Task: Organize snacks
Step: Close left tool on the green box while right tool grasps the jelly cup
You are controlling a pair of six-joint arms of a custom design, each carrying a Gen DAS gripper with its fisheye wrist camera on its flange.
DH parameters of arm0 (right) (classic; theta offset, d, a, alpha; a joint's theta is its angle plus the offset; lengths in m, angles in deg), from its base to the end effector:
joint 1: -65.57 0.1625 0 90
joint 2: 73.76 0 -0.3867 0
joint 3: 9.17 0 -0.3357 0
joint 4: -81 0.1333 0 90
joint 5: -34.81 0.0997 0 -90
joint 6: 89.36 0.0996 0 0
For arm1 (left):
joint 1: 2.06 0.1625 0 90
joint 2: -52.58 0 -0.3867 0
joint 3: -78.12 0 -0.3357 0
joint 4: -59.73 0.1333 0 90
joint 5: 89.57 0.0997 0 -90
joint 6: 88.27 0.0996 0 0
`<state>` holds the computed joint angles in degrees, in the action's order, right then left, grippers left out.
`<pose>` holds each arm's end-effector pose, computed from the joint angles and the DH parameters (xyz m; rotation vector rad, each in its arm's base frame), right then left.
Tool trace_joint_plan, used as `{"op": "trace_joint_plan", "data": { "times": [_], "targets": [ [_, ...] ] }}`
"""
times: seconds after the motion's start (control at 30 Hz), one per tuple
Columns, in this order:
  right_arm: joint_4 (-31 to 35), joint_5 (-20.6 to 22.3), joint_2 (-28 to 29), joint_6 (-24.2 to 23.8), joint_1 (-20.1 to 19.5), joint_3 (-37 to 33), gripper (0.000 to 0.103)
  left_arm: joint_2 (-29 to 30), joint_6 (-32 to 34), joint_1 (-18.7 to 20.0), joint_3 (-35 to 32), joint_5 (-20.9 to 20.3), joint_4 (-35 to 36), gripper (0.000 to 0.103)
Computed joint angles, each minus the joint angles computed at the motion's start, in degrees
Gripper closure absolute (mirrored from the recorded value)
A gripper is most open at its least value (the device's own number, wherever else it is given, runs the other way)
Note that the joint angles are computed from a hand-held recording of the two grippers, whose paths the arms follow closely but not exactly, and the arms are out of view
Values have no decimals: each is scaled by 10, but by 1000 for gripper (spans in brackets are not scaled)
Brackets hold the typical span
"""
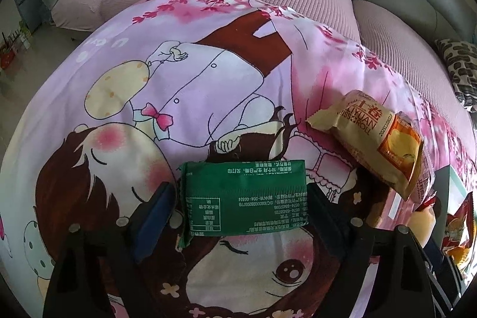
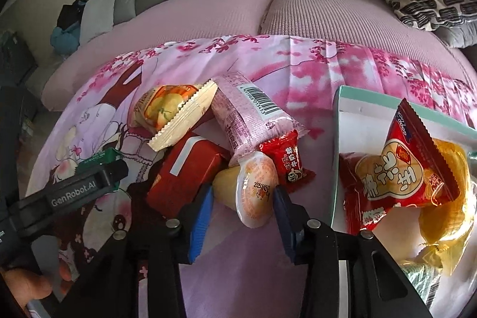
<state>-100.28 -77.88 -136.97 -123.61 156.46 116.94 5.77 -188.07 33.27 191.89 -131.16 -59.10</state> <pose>0.1020 -0.4571 0.1754 0.6555 -2.5048 0.4774 -0.2336 -0.4203 0.0220 -0.5299 2.1679 -0.7984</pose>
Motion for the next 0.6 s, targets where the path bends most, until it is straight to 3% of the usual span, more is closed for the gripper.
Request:
{"op": "trace_joint_plan", "data": {
  "times": [0.23, 0.37, 0.6],
  "targets": [
    [-39, -21, 22, -24, 8, 1, 56, 3, 9, 4, -4, -2, 1, 15],
    [-54, -33, 32, -32, 13, 0, 56, 2, 7, 3, -8, -2, 10, 28],
    [-58, -33, 32, -32, 12, 1, 58, -8, 1, -2, 5, -3, -2, 33]
  ]
}}
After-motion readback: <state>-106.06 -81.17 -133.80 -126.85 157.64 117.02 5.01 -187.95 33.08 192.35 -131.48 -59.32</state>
